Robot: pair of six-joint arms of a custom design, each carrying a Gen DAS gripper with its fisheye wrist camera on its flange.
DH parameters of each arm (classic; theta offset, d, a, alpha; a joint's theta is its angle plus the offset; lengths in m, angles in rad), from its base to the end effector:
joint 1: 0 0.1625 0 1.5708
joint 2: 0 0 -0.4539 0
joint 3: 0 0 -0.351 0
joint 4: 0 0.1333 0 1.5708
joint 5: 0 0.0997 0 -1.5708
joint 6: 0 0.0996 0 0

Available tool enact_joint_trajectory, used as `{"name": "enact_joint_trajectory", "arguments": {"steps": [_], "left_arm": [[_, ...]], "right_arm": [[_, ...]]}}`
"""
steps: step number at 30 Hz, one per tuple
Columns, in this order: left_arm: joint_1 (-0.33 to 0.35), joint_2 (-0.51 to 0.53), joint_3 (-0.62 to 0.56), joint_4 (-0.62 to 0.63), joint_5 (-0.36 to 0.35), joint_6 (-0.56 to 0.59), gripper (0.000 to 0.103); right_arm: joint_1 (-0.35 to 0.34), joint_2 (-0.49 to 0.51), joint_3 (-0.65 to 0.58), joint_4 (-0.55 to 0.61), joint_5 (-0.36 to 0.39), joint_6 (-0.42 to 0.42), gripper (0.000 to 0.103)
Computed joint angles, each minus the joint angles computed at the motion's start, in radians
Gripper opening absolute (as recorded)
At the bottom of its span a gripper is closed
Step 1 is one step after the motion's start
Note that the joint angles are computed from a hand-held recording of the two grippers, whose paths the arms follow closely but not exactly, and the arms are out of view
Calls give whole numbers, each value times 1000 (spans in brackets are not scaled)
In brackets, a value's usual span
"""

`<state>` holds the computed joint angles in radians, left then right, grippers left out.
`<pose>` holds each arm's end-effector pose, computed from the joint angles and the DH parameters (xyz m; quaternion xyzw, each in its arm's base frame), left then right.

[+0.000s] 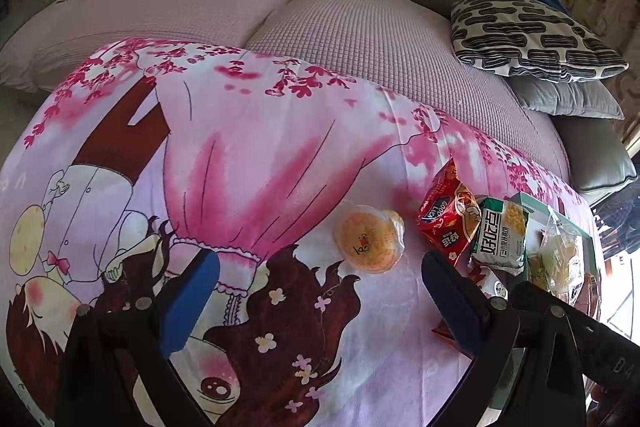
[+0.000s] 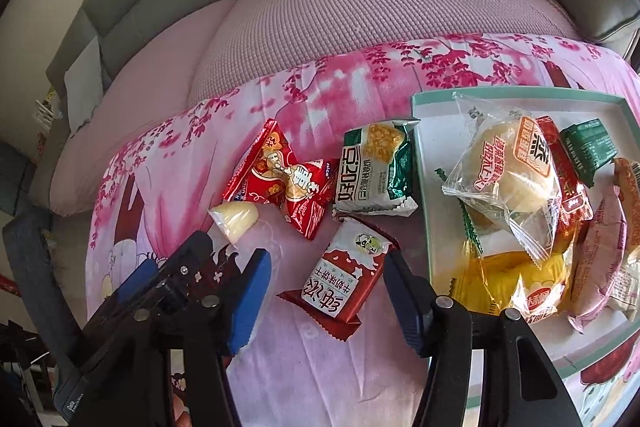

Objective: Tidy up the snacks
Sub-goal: 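Move the left tool to the round cup pastry while the right tool approaches the red-white biscuit packet, then close the left tool on the round pastry while the right tool closes on the biscuit packet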

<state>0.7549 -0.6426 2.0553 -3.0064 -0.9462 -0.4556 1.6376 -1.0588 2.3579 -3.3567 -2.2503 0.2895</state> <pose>-0.2476 -0.4959 0.0094 0.1670 0.9368 -0.1912 0.2407 0.1000 -0.4352 0.1982 -0.1815 -0.9005 0.2809 0.2780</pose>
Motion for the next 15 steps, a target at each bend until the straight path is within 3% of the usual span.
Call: {"name": "enact_joint_trajectory", "arguments": {"steps": [3, 7, 15], "left_arm": [[-2, 21, -13, -20, -9, 45, 100], [-2, 51, -36, -26, -13, 97, 87], [12, 102, -69, -54, -8, 131, 85]], "right_arm": [[-15, -1, -7, 24, 10, 7, 57], [-40, -4, -8, 37, 45, 14, 55], [-55, 6, -19, 53, 42, 15, 53]]}}
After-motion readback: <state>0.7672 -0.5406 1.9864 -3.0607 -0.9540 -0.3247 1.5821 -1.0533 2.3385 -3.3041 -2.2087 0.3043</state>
